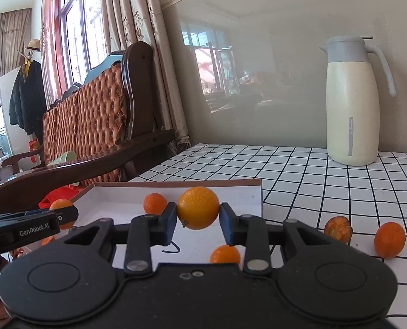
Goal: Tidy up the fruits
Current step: 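Open the left tool dropping its orange while the right tool releases its orange into the box, then move both open tools from the box toward the remaining fruits on the table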
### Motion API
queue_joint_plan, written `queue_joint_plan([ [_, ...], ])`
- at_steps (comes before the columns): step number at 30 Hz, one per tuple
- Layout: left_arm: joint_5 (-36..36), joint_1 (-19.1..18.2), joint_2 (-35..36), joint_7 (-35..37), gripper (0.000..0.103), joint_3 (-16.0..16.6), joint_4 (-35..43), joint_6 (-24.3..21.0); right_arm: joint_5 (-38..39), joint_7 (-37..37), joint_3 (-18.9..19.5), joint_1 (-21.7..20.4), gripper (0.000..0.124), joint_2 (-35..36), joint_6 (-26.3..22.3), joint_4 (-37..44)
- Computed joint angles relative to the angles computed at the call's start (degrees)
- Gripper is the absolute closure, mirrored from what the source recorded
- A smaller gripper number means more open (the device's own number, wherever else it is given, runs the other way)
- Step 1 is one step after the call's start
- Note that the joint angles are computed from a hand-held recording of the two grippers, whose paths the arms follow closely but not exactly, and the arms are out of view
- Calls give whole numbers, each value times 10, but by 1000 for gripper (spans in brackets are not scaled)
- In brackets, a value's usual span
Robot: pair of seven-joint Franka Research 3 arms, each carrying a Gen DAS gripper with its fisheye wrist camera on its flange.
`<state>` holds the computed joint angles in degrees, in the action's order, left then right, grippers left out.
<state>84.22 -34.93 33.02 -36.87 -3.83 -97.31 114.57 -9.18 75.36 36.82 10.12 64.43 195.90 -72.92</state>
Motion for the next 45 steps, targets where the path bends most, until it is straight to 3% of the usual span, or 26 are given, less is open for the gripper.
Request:
queue_joint_plan([
  [12, -9, 28, 13, 32, 67, 14, 21, 29, 116, -25, -91, 89, 97, 27, -78, 123],
  [14, -13, 32, 16, 31, 67, 16, 25, 36, 134, -34, -103, 101, 88, 33, -80, 139],
  [16, -22, 34, 19, 41, 64, 18, 32, 35, 139, -56, -84, 94, 42, 39, -63, 139],
  [17, -25, 33, 19, 40, 36, 19, 32, 36, 157, -55, -97, 103, 36, 35, -26, 130],
  [18, -27, 30, 17, 28, 0, 20, 31, 29, 147, -47, -90, 98, 33, 36, 11, 119],
  [20, -9, 10, 12, 0, 0, 25, 24, -3, 99, -32, -48, 67, 29, 41, 59, 96],
  [22, -7, 1, 10, 20, 0, 22, 26, -32, 48, -8, -15, 38, 27, 43, 94, 72],
  [26, -17, -7, 5, 39, 0, 12, 23, -69, -28, 45, 15, 1, 27, 47, 125, 44],
  [35, -16, -9, 2, 46, 0, 0, 23, -73, -56, 112, -28, 3, 27, 20, 130, 14],
  [45, -25, -26, 24, 72, 0, 3, 56, -83, -147, 193, -54, -17, 27, -8, 136, -30],
])
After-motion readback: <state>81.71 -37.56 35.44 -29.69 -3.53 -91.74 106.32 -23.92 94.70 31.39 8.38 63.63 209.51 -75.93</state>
